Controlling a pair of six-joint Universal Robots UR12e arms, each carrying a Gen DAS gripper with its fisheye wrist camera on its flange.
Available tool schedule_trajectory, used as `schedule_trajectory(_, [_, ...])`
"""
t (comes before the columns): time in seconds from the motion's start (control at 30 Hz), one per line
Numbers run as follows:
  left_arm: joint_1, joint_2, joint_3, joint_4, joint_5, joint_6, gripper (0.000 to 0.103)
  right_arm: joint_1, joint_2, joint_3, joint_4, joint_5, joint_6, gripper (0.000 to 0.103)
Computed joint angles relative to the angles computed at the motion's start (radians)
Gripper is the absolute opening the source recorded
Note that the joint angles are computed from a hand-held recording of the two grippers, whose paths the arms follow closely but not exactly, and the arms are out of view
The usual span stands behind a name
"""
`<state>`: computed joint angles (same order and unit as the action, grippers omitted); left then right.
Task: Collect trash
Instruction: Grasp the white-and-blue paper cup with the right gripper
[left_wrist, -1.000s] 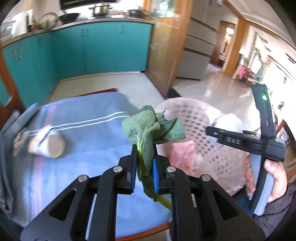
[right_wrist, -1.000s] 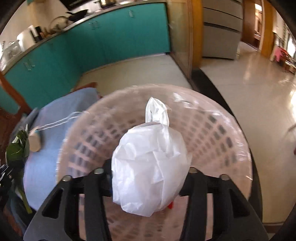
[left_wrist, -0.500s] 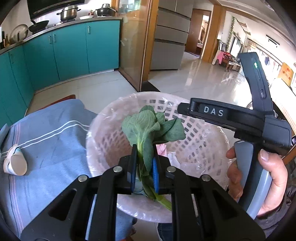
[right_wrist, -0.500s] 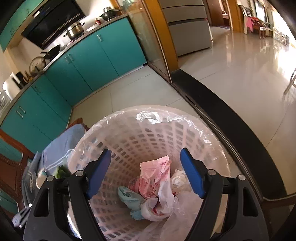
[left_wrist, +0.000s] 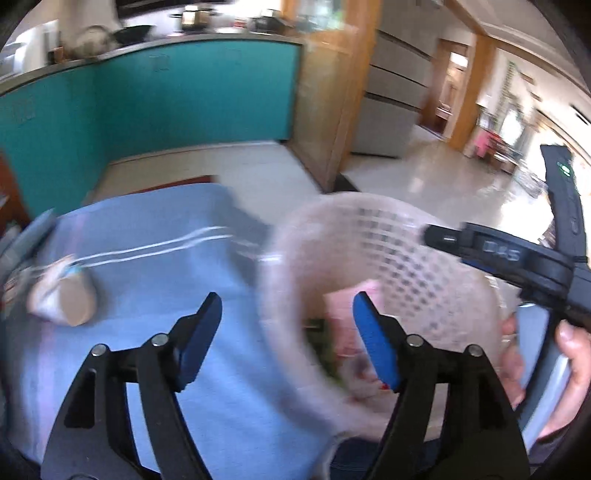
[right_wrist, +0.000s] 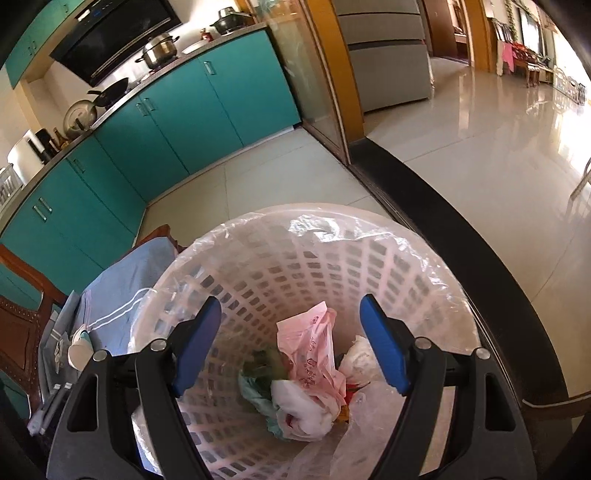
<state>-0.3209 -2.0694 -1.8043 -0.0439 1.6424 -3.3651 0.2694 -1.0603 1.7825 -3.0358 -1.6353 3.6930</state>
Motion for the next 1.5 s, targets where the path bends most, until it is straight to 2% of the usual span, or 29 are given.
schedule_trajectory(0.17, [0.031,0.056,-0.083,-0.019,0.090,-0.087,0.083,0.018,0.015,-0.021,-0.014,0.024,-0.067,0.076])
schedule_trajectory(0.27, [0.048,0.087,-0.130,-0.014,0.134,-0.100,0.086,0.030,0.026,-0.037,-0.031,0.045,-0.113,0.076])
schedule_trajectory(0.4, [0.070,0.136,-0.200,-0.021,0.242,-0.099,0.089,0.046,0.042,-0.062,-0.036,0.097,-0.163,0.076])
schedule_trajectory(0.57, [0.109,0.190,-0.269,-0.021,0.278,-0.127,0.091,0.101,0.076,-0.123,-0.017,0.111,-0.302,0.086])
schedule_trajectory(0.7, [0.144,0.230,-0.324,-0.016,0.262,-0.149,0.091,0.129,0.124,-0.235,0.088,0.296,-0.372,0.087])
schedule_trajectory(0.73, [0.153,0.239,-0.340,-0.008,0.255,-0.147,0.091,0.141,0.138,-0.266,0.114,0.308,-0.399,0.089])
schedule_trajectory(0.87, [0.173,0.264,-0.379,-0.002,0.239,-0.142,0.091,0.213,0.217,-0.420,0.202,0.235,-0.552,0.092])
schedule_trajectory(0.97, [0.189,0.283,-0.408,0.004,0.221,-0.142,0.091,0.261,0.298,-0.572,0.318,0.188,-0.651,0.092])
schedule_trajectory(1.13, [0.201,0.298,-0.426,0.003,0.209,-0.148,0.092,0.318,0.424,-0.784,0.530,-0.009,-0.764,0.092])
schedule_trajectory(1.23, [0.207,0.300,-0.431,0.008,0.196,-0.147,0.092,0.320,0.450,-0.825,0.614,-0.026,-0.756,0.092])
schedule_trajectory(1.3, [0.208,0.299,-0.432,0.013,0.189,-0.147,0.092,0.316,0.448,-0.814,0.626,-0.024,-0.750,0.092])
schedule_trajectory(1.4, [0.207,0.294,-0.428,0.011,0.185,-0.148,0.092,0.295,0.426,-0.776,0.626,0.075,-0.733,0.076])
schedule_trajectory(1.5, [0.202,0.287,-0.420,0.001,0.184,-0.148,0.092,0.284,0.408,-0.753,0.637,0.104,-0.721,0.076])
